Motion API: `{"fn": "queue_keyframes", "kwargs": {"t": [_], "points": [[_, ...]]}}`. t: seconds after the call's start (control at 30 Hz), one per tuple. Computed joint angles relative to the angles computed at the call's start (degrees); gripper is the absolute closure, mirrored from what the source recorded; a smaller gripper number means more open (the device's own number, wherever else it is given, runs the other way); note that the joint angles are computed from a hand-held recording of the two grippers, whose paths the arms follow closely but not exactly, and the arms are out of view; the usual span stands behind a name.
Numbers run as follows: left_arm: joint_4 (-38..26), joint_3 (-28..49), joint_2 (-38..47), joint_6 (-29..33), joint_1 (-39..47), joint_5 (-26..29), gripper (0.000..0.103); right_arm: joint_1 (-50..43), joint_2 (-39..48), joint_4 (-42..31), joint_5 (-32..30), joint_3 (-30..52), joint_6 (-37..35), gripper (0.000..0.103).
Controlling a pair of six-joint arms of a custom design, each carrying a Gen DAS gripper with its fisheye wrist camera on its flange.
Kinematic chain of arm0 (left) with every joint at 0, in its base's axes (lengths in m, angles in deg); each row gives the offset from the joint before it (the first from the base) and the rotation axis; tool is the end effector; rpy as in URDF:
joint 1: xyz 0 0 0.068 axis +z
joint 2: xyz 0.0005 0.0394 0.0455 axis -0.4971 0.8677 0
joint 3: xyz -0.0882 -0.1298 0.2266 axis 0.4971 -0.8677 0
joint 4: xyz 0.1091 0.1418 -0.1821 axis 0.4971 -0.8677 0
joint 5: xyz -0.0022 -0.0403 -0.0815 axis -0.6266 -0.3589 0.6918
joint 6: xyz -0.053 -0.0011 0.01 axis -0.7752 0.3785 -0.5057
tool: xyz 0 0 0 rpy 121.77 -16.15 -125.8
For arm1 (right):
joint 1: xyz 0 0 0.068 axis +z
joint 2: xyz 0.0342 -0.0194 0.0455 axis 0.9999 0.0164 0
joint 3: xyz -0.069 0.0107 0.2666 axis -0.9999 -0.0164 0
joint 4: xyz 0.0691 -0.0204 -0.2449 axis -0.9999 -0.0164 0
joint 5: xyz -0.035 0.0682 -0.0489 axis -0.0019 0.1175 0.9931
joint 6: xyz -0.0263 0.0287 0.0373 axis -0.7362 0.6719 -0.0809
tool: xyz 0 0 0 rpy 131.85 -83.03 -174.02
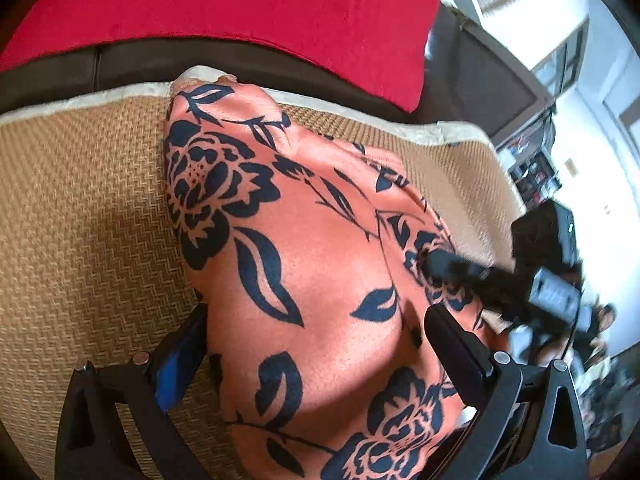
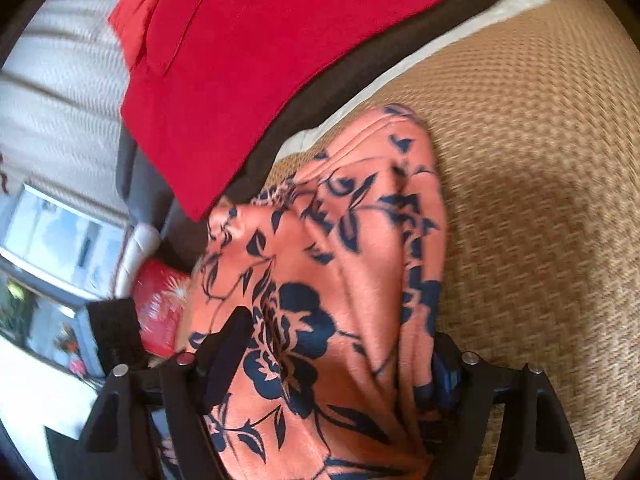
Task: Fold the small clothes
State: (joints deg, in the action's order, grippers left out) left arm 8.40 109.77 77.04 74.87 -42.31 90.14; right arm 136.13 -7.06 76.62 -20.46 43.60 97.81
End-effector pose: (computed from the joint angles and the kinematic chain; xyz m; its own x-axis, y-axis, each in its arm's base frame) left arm 0.4262 -0.1200 0.1386 -0.6636 0.6196 -0.4191 0.7250 0.3949 -0.5643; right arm 0.1833 0.1740 0.1618 -0.4696 0.8135 -0.3430 0.4713 0.5595 0.6818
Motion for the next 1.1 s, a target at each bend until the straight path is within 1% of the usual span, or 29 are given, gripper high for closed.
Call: {"fn": "queue_keyframes", "kwargs": {"t": [0.03, 0.07, 0.1, 0.2, 0.23, 0.3, 0.37, 0.5, 0.7, 0.93, 1.1], "points": [[-1.4, 1.5, 1.0, 0.0, 0.4, 0.9, 0.003, -0.1, 1.3, -1.3, 0.0, 1.6, -0.5, 0.030], [-1.8, 2.1, 1.4, -0.2, 0.7, 1.3, 0.008, 0.0, 2.4, -2.8, 0.1, 3.2, -1.0, 0.034], [-1.5, 2.3, 1.4, -0.5, 0.9, 1.3, 0.015, 0.2, 3.2, -4.3, 0.5, 4.5, -1.1, 0.038], [1.0, 0.9, 0.4, -0.7, 1.5, 0.6, 0.027, 0.4, 4.9, -5.7, 1.5, 6.8, -1.2, 0.046], [1.3, 0.5, 0.1, -0.4, 1.8, 0.9, 0.029, 0.5, 5.4, -6.3, 1.9, 7.6, -1.2, 0.047], [0.9, 0.6, -0.1, 0.8, 2.7, 1.4, 0.037, 0.7, 7.0, -8.3, 2.8, 10.1, -1.5, 0.050], [1.3, 0.1, -0.8, 1.5, 3.1, 1.7, 0.040, 1.1, 8.2, -10.1, 3.9, 12.4, -1.9, 0.053], [1.0, 0.1, -1.7, 2.4, 4.5, 2.3, 0.043, 1.7, 11.3, -12.2, 5.7, 16.9, -3.1, 0.057], [-1.7, 3.2, -2.4, 4.0, 7.8, 3.8, 0.043, 2.5, 15.5, -14.7, 8.1, 24.1, -6.3, 0.059], [-8.1, 11.3, -0.6, 6.8, 12.9, 5.7, 0.043, 3.5, 17.1, -10.6, 10.9, 26.3, -11.0, 0.059], [-10.8, 15.2, 0.4, 7.9, 15.5, 6.1, 0.043, 3.5, 19.1, -6.9, 11.0, 27.9, -14.0, 0.059]]}}
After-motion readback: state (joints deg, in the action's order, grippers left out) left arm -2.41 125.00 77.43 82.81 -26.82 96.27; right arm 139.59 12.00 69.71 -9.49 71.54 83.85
